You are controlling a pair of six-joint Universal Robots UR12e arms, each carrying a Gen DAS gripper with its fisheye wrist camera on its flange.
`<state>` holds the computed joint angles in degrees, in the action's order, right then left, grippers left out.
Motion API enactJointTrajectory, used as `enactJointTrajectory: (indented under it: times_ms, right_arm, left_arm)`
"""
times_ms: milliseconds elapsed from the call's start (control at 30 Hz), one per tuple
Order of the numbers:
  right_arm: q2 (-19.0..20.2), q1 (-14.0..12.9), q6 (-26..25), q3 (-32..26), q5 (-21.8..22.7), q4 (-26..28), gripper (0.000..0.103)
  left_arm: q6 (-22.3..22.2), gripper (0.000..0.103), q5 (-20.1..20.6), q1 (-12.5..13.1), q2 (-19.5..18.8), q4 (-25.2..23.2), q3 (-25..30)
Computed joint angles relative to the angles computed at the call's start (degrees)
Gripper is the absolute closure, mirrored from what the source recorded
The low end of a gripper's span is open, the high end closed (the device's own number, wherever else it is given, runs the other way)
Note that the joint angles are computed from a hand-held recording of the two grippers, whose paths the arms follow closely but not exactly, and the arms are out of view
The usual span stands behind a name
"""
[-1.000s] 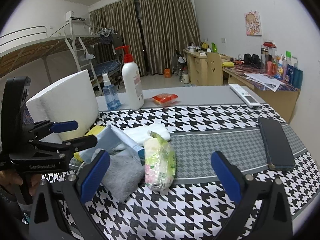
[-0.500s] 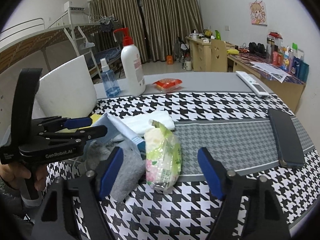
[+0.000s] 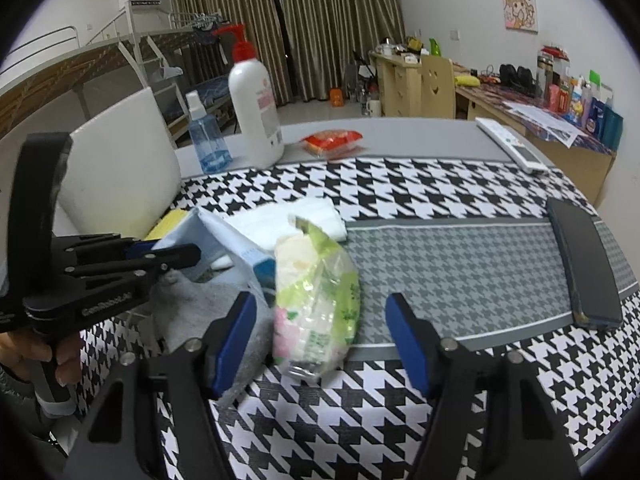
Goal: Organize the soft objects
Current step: 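Grasp the blue face mask with the left tool while the right tool grasps the plastic packet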
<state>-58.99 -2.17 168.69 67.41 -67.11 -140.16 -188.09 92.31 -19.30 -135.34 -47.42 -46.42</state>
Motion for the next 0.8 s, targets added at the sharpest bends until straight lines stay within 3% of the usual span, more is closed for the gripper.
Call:
enactJointTrajectory:
  times_ms: [100, 200, 367, 500, 800]
  right_arm:
    - [0.52, 0.06, -0.24, -0.69, -0.5, 1.53, 0.032]
    - [1.04, -0.02, -0.19, -1.57, 0.16, 3.81, 0.052]
    - [1.19, -0.01, 0.04, -1.85, 0.28, 5.15, 0.06]
    - [1.01, -0.09, 0.49, -1.68, 0.28, 5.4, 0.074]
    - [-0.96, -1.03, 3.18, 0.57, 0.61, 0.46, 0.075]
  left_arm:
    - [-0.33, 0.094, -0.65, 0.09, 0.26, 0.85, -0.52]
    - [-0.25, 0.094, -0.89, 0.07, 0.55, 1.79, -1.01]
    - [-0.24, 0.094, -1.27, 0.03, 0.94, 2.83, -1.6]
    - [0.09, 0.096, -1.56, 0.01, 1.35, 4.14, -2.3]
    - [-0.33, 0.096, -2.87, 0.21, 3.5, 10.25, -5.37]
